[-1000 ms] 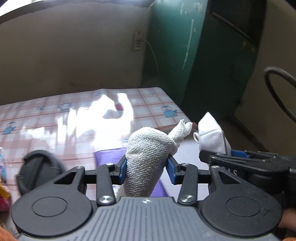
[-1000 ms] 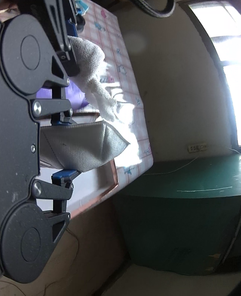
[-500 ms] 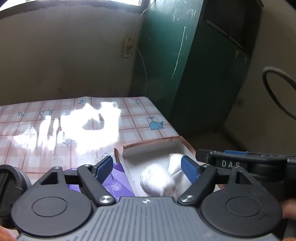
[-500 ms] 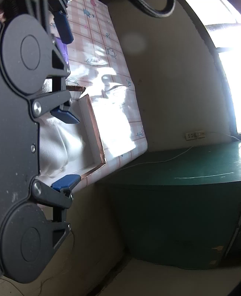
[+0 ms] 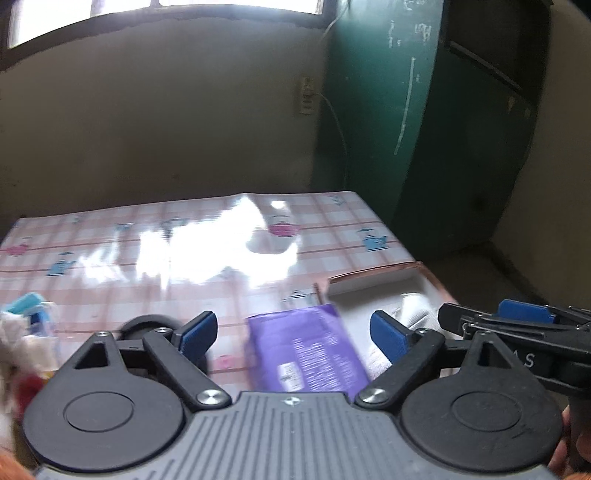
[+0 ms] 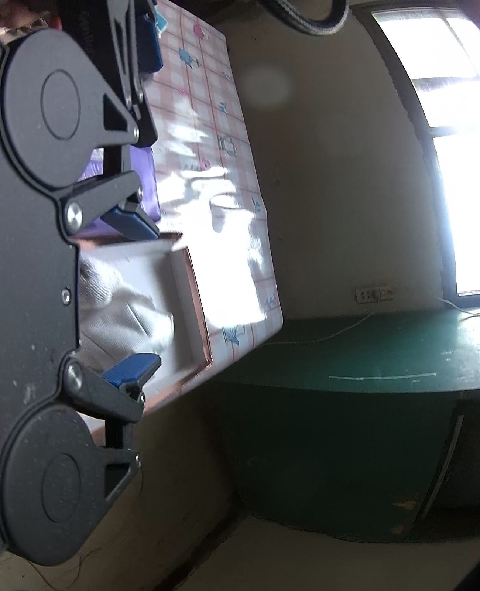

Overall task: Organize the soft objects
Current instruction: 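Open both tools to drop the towel and mask into the box, then move both open tools back to the pile of soft items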

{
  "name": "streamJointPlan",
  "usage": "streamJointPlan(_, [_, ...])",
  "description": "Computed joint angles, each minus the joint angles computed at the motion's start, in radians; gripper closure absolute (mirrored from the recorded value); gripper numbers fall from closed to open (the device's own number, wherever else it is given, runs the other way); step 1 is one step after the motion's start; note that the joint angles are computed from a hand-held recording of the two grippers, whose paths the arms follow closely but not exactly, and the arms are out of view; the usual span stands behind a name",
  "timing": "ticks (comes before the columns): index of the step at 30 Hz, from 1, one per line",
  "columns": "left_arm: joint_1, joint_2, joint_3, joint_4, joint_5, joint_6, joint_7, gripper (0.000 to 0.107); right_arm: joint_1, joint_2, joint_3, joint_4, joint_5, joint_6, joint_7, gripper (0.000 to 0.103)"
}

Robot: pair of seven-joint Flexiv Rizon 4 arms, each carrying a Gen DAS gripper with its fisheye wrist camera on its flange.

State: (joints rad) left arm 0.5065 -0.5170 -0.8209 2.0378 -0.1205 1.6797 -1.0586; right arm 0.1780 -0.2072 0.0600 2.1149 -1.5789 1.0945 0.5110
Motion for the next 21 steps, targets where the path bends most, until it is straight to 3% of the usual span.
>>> streamJointPlan(13, [0.274,0.054,-0.136,0.100,0.020,0.004,-0.031,0.013,0.148,-0.094,0.017,-0.119,0.074,-0.050,-0.043,0.021])
streamJointPlan(21, [0.369,0.088,-0.151,0.131,0.036,0.014,-0.067,0.013,0.232,-0.171,0.001,-0.211,0.097,-0.041,-0.075,0.021])
